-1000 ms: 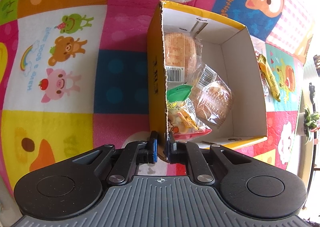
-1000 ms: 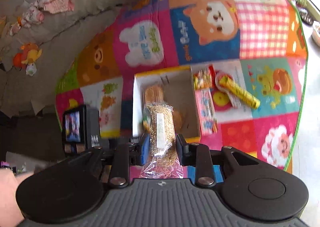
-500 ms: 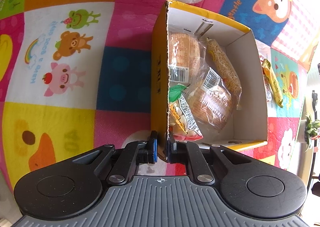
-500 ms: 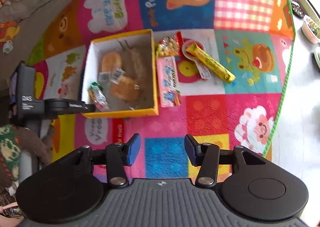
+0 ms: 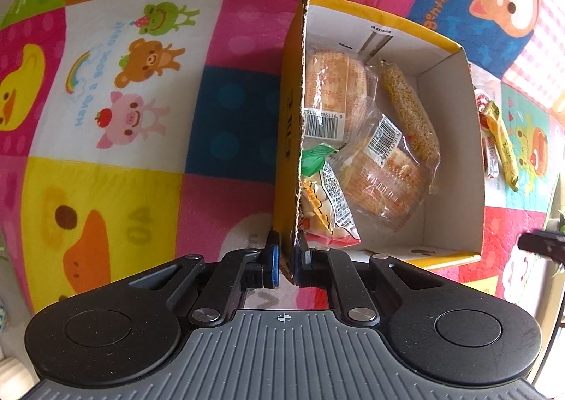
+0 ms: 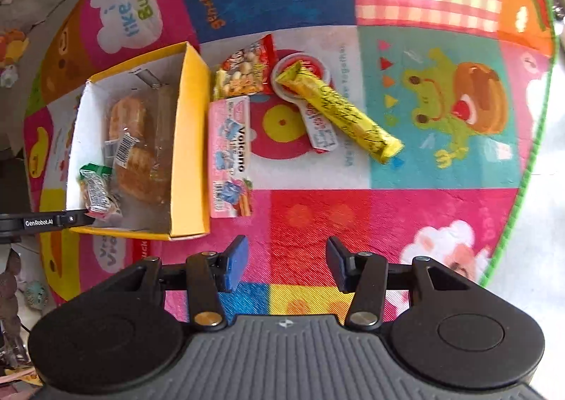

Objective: Organize objects
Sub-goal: 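Move the right gripper to the pink Volcano candy box and grasp it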

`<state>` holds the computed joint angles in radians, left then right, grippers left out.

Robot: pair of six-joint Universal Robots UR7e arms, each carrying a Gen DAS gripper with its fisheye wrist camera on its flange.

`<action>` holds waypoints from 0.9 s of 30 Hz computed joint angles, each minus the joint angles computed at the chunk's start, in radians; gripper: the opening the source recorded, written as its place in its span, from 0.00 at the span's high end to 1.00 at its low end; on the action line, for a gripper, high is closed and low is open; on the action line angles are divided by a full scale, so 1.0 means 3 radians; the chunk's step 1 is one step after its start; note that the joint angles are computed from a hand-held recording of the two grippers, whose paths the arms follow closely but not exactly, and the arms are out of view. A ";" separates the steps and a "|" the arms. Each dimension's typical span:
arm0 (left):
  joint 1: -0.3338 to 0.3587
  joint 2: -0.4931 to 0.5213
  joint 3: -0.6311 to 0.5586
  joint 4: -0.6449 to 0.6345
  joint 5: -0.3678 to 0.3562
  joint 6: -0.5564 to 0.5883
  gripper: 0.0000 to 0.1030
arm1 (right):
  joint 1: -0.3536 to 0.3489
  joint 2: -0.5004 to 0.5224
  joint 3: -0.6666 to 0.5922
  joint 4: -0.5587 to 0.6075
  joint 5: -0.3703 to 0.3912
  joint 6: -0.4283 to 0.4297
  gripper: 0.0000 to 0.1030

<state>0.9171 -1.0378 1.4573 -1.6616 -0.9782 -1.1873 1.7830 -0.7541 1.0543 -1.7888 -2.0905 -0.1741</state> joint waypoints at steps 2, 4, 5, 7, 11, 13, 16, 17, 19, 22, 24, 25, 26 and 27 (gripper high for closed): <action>-0.0003 0.0008 -0.0017 0.0043 0.0005 -0.0064 0.91 | -0.0040 0.0150 -0.0103 -0.0078 0.0128 -0.0083 0.53; -0.0004 0.0024 -0.0045 0.0090 0.0003 -0.0134 0.91 | -0.0082 0.0310 -0.0246 -0.0117 0.0235 -0.0156 0.53; -0.0007 0.0035 -0.0062 0.0121 0.0012 -0.0158 0.91 | -0.0103 0.0386 -0.0327 -0.0126 0.0296 -0.0191 0.53; -0.0014 0.0055 -0.0088 0.0154 0.0030 -0.0199 0.91 | -0.0143 0.0529 -0.0511 -0.0074 0.0456 -0.0247 0.53; -0.0017 0.0082 -0.0124 0.0216 0.0067 -0.0316 0.91 | -0.0179 0.0762 -0.0835 0.0191 0.0567 -0.0341 0.53; -0.0021 0.0091 -0.0138 0.0242 0.0082 -0.0360 0.91 | -0.0189 0.0845 -0.0938 0.0330 0.0497 -0.0361 0.53; -0.0025 0.0106 -0.0159 0.0282 0.0090 -0.0400 0.91 | -0.0159 0.0739 -0.0704 0.0015 0.0286 -0.0516 0.48; -0.0026 0.0111 -0.0166 0.0295 0.0088 -0.0404 0.91 | -0.0138 0.0682 -0.0586 -0.0167 0.0148 -0.0589 0.47; -0.0023 0.0114 -0.0168 0.0301 0.0091 -0.0424 0.91 | -0.0123 0.0587 -0.0433 -0.0390 -0.0054 -0.0615 0.48; -0.0022 0.0114 -0.0163 0.0298 0.0100 -0.0455 0.91 | -0.0189 0.0446 -0.0390 -0.0321 0.0159 -0.0627 0.49; -0.0027 0.0108 -0.0152 0.0291 0.0107 -0.0474 0.91 | -0.0211 0.0399 -0.0414 -0.0183 0.0325 -0.0681 0.49; -0.0028 0.0108 -0.0150 0.0292 0.0110 -0.0486 0.91 | -0.0220 0.0386 -0.0428 -0.0114 0.0420 -0.0723 0.49; -0.0030 0.0109 -0.0151 0.0297 0.0112 -0.0495 0.91 | -0.0223 0.0387 -0.0438 -0.0064 0.0499 -0.0730 0.49; -0.0032 0.0111 -0.0153 0.0303 0.0115 -0.0503 0.91 | -0.0227 0.0398 -0.0455 -0.0024 0.0562 -0.0717 0.49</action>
<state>0.9073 -1.0046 1.4112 -1.5706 -0.9437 -1.3382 1.7150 -0.6347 0.9178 -1.7962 -1.9219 -0.3892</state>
